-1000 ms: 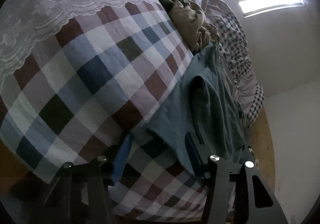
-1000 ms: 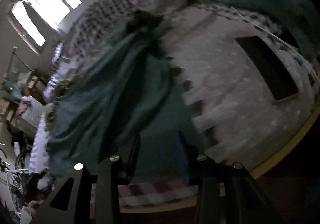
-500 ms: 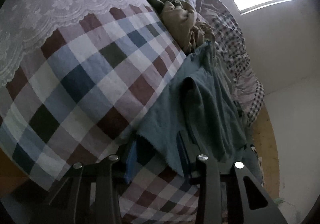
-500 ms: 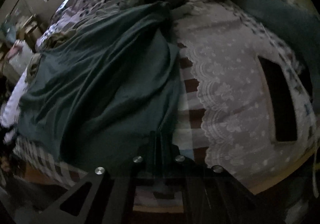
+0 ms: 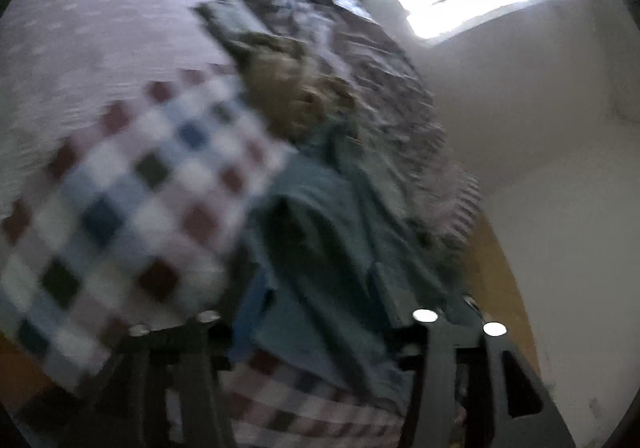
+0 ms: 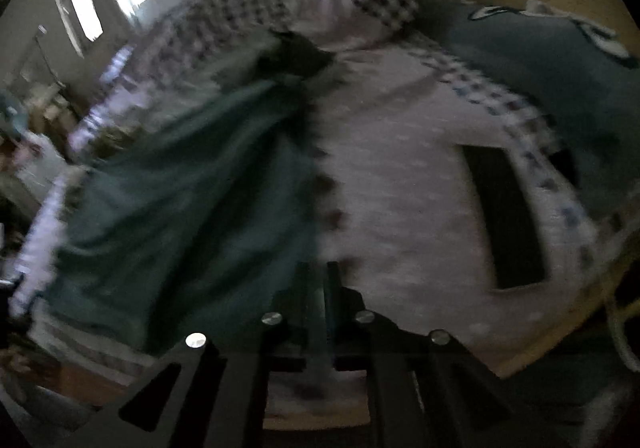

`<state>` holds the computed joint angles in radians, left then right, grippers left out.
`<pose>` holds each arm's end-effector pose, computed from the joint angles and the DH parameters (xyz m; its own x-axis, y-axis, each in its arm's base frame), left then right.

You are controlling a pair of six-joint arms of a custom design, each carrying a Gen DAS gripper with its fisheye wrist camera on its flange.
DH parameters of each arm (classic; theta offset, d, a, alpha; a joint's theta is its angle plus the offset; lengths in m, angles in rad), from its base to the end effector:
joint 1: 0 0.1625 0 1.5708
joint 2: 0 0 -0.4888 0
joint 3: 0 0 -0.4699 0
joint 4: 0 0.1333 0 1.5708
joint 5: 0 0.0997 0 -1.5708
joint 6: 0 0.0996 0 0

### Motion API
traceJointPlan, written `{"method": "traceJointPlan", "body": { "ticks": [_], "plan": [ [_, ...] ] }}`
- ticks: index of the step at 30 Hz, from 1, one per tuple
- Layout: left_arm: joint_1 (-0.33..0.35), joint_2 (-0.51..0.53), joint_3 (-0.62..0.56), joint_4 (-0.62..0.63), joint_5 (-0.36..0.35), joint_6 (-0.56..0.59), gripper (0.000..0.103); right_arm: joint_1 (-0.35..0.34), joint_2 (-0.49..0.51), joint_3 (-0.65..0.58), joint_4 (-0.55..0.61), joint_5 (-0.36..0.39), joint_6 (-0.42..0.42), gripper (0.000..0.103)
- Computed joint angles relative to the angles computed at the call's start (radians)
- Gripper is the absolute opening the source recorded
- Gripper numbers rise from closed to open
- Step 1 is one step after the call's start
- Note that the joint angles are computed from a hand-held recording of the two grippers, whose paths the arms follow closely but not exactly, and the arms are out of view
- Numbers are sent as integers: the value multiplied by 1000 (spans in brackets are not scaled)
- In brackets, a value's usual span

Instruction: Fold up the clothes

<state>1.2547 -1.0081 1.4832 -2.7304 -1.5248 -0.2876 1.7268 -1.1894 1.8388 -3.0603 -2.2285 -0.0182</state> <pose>-0.1235 -0.8211 0.3469 -0.9874 0.0624 0.1452 -0.0409 0.7864 -0.6164 0.1774 -0.6619 0.3537 -0.8505 0.3147 0.4215 -0.1192 0.6651 -0.7372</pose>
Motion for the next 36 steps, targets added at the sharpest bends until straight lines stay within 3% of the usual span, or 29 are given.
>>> {"method": "traceJointPlan", "body": {
  "ticks": [1, 4, 6, 10, 12, 15, 19, 23, 26, 29, 32, 34, 36],
  "plan": [
    [-4, 10, -18, 35, -5, 18, 65, -10, 7, -6, -7, 49, 17, 24],
    [-19, 31, -53, 89, 24, 48, 65, -40, 24, -26, -20, 153, 73, 38],
    [-30, 27, -44, 52, 68, 50, 65, -56, 32, -36, -35, 162, 116, 39],
    [-32, -33, 36, -156, 196, -3, 65, -94, 28, -33, -56, 219, 189, 43],
    [-28, -54, 57, -194, 268, -48, 65, -114, 32, -41, -49, 258, 218, 43],
    [-14, -64, 62, -170, 292, -114, 65, -130, 45, -62, -30, 295, 241, 43],
    [-25, -54, 50, -136, 308, -81, 65, -119, 59, -90, 11, 238, 230, 43],
    [-43, -49, 52, -151, 329, -16, 65, -90, 45, -94, 117, 75, 179, 43],
    [-39, -49, 51, -142, 315, -33, 65, -96, 10, -80, 252, 78, 153, 43],
    [-29, -40, 37, -122, 295, -71, 65, -91, 1, -67, 299, 84, 117, 40],
    [-27, -35, 33, -121, 279, -83, 65, -70, 19, -73, 328, 39, 68, 25],
    [-27, -33, 31, -120, 272, -86, 65, -51, 34, -75, 321, -27, 32, 0],
    [-26, -32, 30, -117, 266, -94, 65, -35, 33, -65, 290, -77, 13, 0]
  ]
}}
